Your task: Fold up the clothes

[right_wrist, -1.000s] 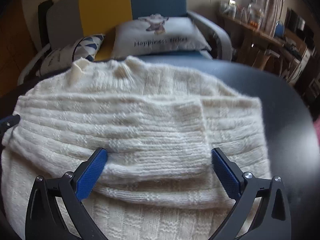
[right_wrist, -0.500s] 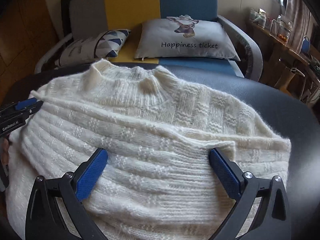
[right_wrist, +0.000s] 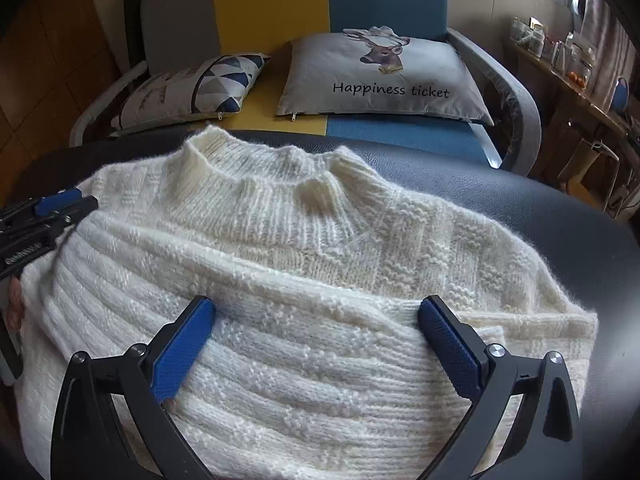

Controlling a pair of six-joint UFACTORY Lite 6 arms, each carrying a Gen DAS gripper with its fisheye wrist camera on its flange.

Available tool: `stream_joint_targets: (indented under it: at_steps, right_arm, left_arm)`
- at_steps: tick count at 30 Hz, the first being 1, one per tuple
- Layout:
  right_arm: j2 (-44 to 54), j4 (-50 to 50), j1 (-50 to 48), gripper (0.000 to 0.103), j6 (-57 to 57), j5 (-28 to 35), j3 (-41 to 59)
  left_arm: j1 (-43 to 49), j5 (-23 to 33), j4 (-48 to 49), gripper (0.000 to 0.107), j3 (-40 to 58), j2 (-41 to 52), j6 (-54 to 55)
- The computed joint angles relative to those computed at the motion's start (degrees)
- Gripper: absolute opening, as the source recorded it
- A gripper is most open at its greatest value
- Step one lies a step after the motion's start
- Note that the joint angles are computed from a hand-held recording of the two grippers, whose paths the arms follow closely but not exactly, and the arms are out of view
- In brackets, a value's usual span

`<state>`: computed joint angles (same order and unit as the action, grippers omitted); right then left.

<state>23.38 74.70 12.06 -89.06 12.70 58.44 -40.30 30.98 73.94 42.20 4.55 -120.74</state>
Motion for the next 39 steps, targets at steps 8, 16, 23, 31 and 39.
stream_joint_targets:
  at_steps: [8, 16, 23, 31, 39]
  right_arm:
    - [8.4, -15.3, -2.1, 0.103, 16.3, 12.0, 14.6]
    - [16.0, -18.7, -5.0, 0.103, 19.1, 15.8, 23.2]
    - [19.5, -16.9, -4.9, 0.103, 16.7, 18.8, 28.2]
    - [8.7, -12.8, -7.7, 0.103, 14.5, 17.0, 15.6]
    - [-31.9, -14.1, -22.9, 0.103, -2.2, 20.9, -31.1]
  left_arm:
    - [3.0, -10.5, -0.4, 0.046, 13.5, 12.4, 11.7]
    - [2.7, -7.4, 2.1, 0.049, 14.5, 15.0, 7.1]
    - [4.4, -6.8, 2.6, 0.049, 17.9, 19.5, 6.9]
    - [-1.1, -3.4, 7.7, 0.049, 4.7, 5.4, -5.4]
    - [-41.0, 22.8, -13.8, 0.049, -10.8, -15.9, -16.3]
